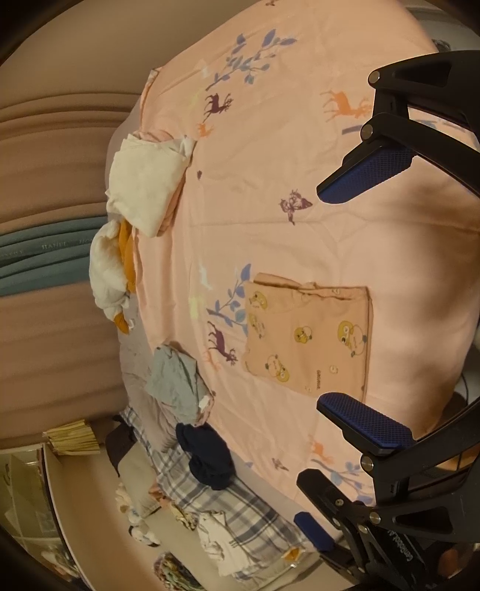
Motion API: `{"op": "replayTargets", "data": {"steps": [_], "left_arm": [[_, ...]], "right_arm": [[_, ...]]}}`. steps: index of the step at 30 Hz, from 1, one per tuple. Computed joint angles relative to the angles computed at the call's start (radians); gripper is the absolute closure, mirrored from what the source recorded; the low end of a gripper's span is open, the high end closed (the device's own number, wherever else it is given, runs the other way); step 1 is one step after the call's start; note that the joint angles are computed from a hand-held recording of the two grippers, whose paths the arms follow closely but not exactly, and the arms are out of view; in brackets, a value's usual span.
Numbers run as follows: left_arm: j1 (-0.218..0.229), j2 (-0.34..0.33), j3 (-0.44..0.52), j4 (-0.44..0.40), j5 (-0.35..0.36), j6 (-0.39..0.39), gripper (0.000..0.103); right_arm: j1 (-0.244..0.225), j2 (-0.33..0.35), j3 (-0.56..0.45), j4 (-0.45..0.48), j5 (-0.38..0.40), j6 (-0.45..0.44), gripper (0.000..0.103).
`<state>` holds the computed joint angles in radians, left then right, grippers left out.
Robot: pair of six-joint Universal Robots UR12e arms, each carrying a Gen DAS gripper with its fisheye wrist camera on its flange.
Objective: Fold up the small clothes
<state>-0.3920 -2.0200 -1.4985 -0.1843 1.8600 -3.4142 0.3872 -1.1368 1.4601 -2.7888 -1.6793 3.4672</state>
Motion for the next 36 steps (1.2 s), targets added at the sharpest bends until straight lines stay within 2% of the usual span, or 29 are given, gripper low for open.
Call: {"op": "replayTargets", "data": {"steps": [11, 36], "left_arm": [[0.0, -0.003, 0.007, -0.018, -0.015, 0.009, 0.001], [0.003, -0.003, 0.006, -0.029, 0.002, 0.002, 0.001]], "right_arm": [[0.0, 0.002, -0.004, 0.014, -0.01, 0.002, 0.002], [0.012, 0.012, -0.016, 0.002, -0.022, -0.03, 0.002]]}}
